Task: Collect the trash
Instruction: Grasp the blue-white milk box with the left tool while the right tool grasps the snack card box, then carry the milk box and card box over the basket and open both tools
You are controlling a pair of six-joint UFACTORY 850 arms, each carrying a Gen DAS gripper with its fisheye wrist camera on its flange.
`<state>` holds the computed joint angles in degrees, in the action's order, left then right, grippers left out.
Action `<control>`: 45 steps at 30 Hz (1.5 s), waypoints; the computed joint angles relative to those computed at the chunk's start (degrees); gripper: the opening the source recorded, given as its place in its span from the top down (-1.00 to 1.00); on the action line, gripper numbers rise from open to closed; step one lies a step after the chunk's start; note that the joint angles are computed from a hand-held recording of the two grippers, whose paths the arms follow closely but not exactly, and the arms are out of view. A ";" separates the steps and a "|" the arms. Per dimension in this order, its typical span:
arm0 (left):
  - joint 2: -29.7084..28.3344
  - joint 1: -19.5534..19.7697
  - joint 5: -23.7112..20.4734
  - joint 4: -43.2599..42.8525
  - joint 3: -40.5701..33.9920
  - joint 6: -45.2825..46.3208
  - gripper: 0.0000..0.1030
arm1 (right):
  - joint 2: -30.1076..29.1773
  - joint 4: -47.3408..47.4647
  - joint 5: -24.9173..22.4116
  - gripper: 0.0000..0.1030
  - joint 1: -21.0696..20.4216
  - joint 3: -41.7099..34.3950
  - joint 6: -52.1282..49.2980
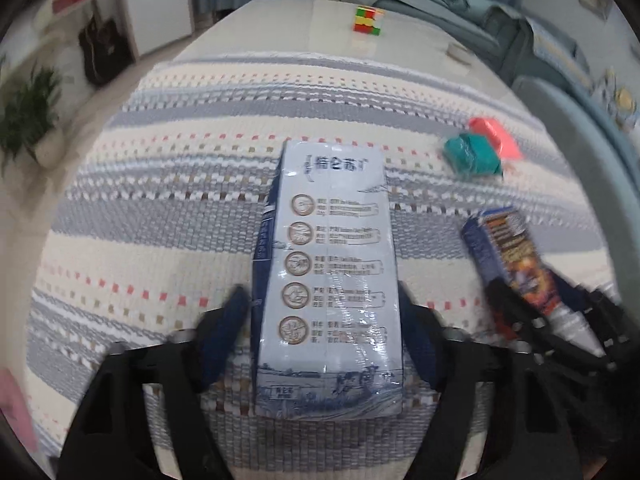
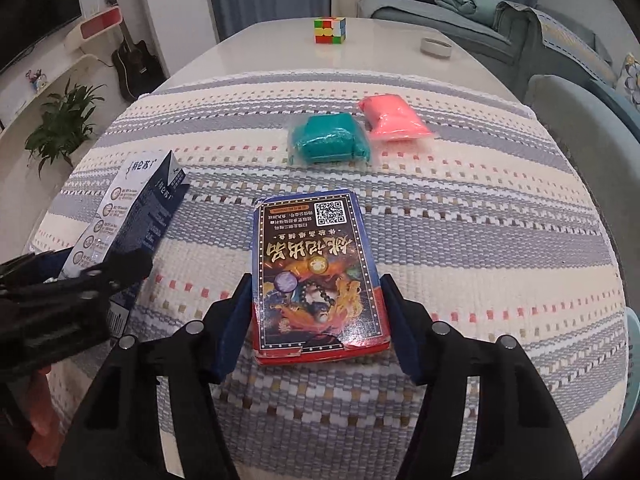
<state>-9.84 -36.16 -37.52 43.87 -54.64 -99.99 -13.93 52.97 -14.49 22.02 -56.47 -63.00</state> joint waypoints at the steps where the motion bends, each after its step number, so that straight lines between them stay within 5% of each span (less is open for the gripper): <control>1: -0.41 -0.26 -0.67 -0.24 -0.56 1.02 -0.10 | 0.40 1.36 -0.50 -0.13 -0.52 0.17 -1.20; 5: 1.54 -1.23 4.05 4.76 0.46 -4.73 -0.08 | 2.72 8.81 -3.79 -0.13 -3.49 0.70 -7.13; 13: 0.96 -6.42 3.29 17.78 -5.61 -12.24 -0.08 | 8.74 21.26 -9.37 -0.13 -12.83 1.97 -17.41; 20: -6.18 -9.98 3.59 21.20 -17.87 -9.16 -0.08 | 10.86 36.63 -12.62 -0.13 -24.32 1.73 -30.27; 26: -15.55 -13.51 3.53 20.24 -32.00 -1.53 -0.08 | 10.07 41.86 -11.38 -0.13 -32.95 0.31 -29.57; 36: -32.76 -15.94 2.88 6.76 -58.33 18.26 -0.08 | 6.40 33.44 -7.96 -0.13 -42.37 -3.42 -13.07; 41: -39.50 -15.32 3.76 -2.48 -67.03 24.54 -0.09 | 1.26 15.62 -11.72 -0.13 -46.25 -7.42 8.77; 45: -43.78 -14.93 4.35 -9.29 -71.32 30.44 -0.09 | -1.47 3.07 -9.94 -0.13 -47.10 -9.40 22.66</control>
